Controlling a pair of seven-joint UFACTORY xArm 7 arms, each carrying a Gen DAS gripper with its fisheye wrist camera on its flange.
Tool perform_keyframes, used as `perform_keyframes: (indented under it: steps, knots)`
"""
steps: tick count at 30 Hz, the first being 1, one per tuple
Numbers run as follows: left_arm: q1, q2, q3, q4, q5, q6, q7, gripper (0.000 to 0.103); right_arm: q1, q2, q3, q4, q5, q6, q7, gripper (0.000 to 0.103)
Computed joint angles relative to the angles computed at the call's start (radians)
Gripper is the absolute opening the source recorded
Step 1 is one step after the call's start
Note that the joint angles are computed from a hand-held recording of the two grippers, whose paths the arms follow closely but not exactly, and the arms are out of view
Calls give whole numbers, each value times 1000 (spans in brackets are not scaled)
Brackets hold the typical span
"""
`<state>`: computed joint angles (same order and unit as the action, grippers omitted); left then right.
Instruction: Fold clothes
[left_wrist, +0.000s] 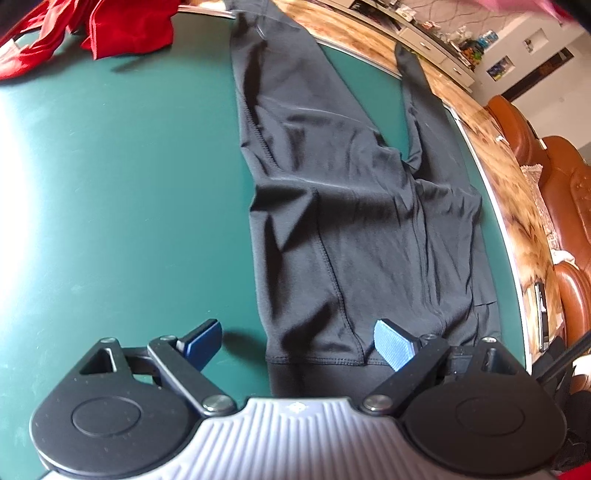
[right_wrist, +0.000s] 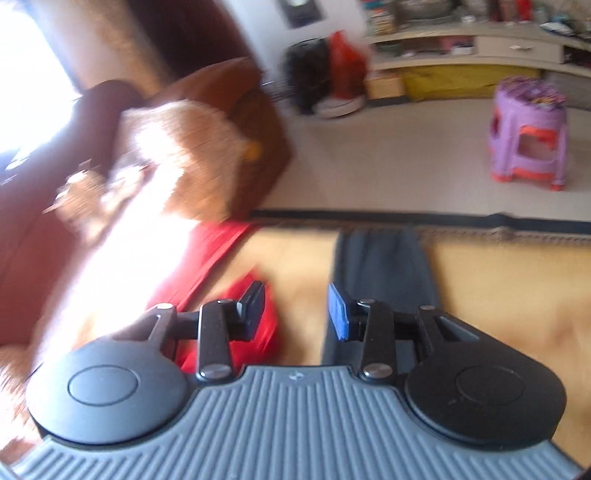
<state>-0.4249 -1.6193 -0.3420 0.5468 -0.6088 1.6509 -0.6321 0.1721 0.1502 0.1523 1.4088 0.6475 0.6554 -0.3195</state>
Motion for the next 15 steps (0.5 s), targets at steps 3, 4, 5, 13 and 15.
perform_keyframes:
  steps: [3, 4, 5, 13, 15]
  knots:
    - [-4, 8, -8, 7, -8, -13, 7, 93, -29, -220, -31, -208, 132, 98, -126, 44]
    - [-5, 13, -14, 11, -10, -17, 9, 93, -26, -291, -57, -265, 154, 142, -148, 44]
    - [-8, 17, -22, 17, -10, -18, 10, 93, -21, -360, -83, -316, 153, 188, -164, 44]
    - [-70, 36, -81, 47, -70, 14, -3, 93, 9, -968, -253, -643, -64, 730, -148, 45]
    - [-83, 29, -97, 55, -83, 16, -9, 93, -1, -1137, -275, -720, -109, 882, -99, 45]
